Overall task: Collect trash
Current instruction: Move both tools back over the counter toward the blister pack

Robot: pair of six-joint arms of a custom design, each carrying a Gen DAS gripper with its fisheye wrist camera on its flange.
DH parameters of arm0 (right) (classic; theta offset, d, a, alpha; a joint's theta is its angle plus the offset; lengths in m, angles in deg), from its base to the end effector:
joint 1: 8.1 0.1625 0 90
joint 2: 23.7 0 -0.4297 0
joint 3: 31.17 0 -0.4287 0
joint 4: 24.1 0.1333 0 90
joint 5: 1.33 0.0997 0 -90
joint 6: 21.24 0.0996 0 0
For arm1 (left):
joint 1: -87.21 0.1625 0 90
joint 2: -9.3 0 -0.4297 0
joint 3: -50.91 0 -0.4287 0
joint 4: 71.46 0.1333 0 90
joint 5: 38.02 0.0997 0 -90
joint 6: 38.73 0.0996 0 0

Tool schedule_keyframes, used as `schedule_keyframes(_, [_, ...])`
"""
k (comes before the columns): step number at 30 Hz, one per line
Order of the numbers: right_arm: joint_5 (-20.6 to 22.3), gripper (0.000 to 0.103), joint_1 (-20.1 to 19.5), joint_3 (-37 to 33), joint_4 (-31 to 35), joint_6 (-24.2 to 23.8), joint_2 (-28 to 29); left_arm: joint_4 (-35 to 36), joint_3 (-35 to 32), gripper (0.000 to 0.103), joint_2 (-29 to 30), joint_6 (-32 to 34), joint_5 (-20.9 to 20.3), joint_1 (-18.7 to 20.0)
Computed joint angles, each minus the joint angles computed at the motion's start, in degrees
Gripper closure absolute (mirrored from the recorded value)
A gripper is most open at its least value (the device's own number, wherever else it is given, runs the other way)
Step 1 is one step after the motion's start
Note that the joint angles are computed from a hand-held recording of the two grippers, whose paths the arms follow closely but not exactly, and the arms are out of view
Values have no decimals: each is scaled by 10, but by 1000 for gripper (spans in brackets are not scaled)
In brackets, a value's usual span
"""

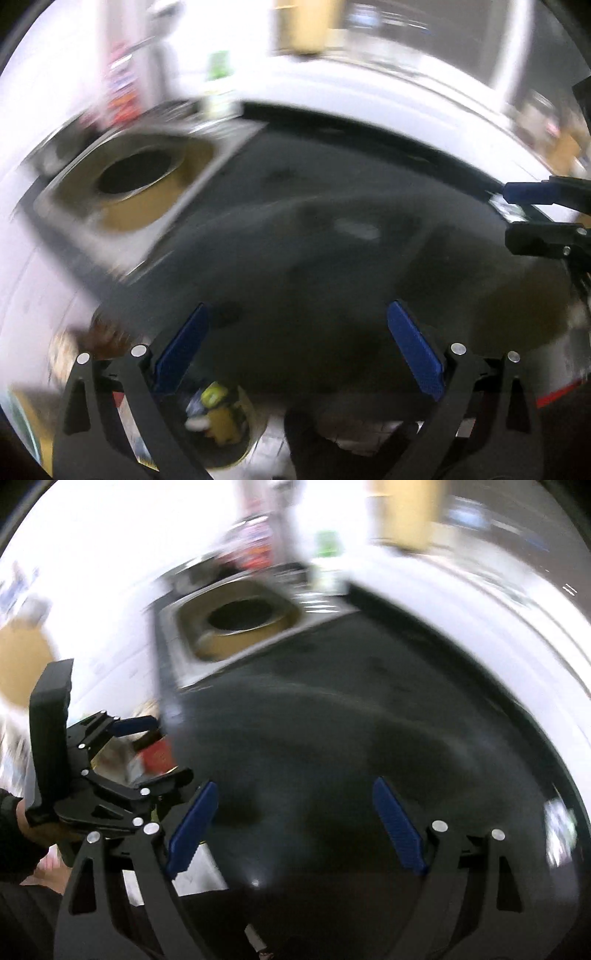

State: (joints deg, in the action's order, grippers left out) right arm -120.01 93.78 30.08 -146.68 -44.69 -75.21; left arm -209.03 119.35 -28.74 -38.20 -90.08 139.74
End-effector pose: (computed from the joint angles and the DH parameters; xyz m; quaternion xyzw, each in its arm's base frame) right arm 0.2516 -0.7807 0.3845 0.2414 -0.9198 0.1664 0.2609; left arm -0.3485 -0.7744 0.1647 0.2586 0.8999 -0.2357 0.2602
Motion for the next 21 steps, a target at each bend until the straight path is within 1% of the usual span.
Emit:
schedule_keyframes(1, [-8,20,-4,11,-11,5,-14,7,-26,9,22,15,-17,-7])
schedule_keyframes(4, [-43,20,-28,78,-67,34,-89,36,-91,9,77,40,-65,-25])
schedule_keyframes(7, [-64,20,-48,124,-97,56,-144,65,-149,9,128,63,-107,-46])
schedule_keyframes(9, [-76,20,-67,158,-115,76,-188,82,-180,9,155,79,-128,-59])
schedule_keyframes(11, [-81,20,-83,183,-127,85,-222,92,-205,9,180,101,-152,-72])
schedule_keyframes(13, [-90,20,-93,199,-138,93,-245,105,-224,9,199,121,-171,-82])
schedule_keyframes(16, [-96,20,-110,216,-153,97,-274,117,-246,9,221,146,-189,-92])
schedule_keyframes(21, [-91,20,-127,225,-165,90,-296,142,-300,9,260,160,-199,-101])
